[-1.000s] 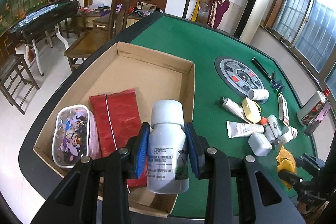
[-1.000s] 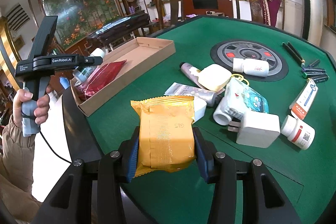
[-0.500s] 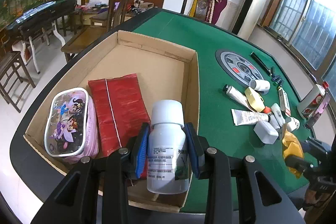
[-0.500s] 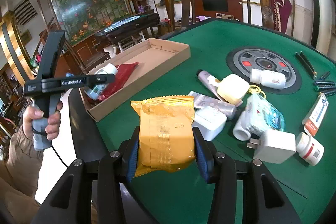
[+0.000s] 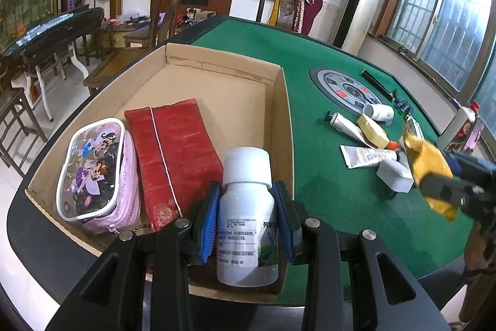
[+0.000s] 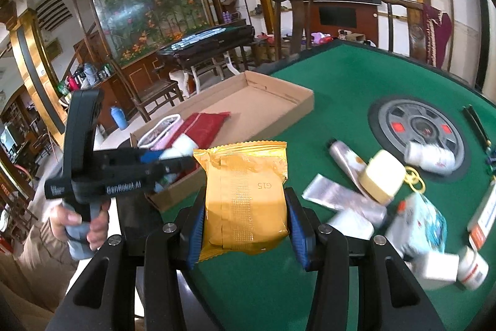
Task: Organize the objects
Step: 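Lower the yellow foil packet into the tray and open the right gripper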
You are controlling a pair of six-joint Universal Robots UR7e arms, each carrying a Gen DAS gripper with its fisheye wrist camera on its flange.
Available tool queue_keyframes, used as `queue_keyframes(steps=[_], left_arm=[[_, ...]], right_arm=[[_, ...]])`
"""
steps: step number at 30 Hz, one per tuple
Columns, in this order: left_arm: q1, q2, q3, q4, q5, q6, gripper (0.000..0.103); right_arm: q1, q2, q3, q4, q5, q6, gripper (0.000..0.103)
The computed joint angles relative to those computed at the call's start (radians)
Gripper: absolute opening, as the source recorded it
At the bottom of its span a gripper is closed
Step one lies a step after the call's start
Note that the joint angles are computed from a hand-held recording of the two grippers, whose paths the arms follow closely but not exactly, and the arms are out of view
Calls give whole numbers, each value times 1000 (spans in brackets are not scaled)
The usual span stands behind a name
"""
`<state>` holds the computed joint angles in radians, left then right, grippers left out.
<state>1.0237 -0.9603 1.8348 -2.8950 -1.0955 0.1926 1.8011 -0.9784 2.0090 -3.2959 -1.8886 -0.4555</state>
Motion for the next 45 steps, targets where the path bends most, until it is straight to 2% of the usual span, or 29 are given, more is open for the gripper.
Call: queue_keyframes(steps=[13,17,27,36,42,45], left_arm=[[-3,-20,21,10,10,28,33],[-3,-21,22,11,10,26,33],[-7,-24,27,13,14,24,33],[-15,-40,28,2,12,35,33],[-17,-47,33,2,21,40,33],[-18,-56,37,-2,25,41,33]], right_arm=[[11,119,-207,144,36,20,51],[12,174,-301,220,38,67,51],[16,320,-516,370,-74,143,51],[16,375,-559,361,-140,82,50],[31,398,-555,332,-191,-14,51],[33,389,-548,367,-182,-2,53]])
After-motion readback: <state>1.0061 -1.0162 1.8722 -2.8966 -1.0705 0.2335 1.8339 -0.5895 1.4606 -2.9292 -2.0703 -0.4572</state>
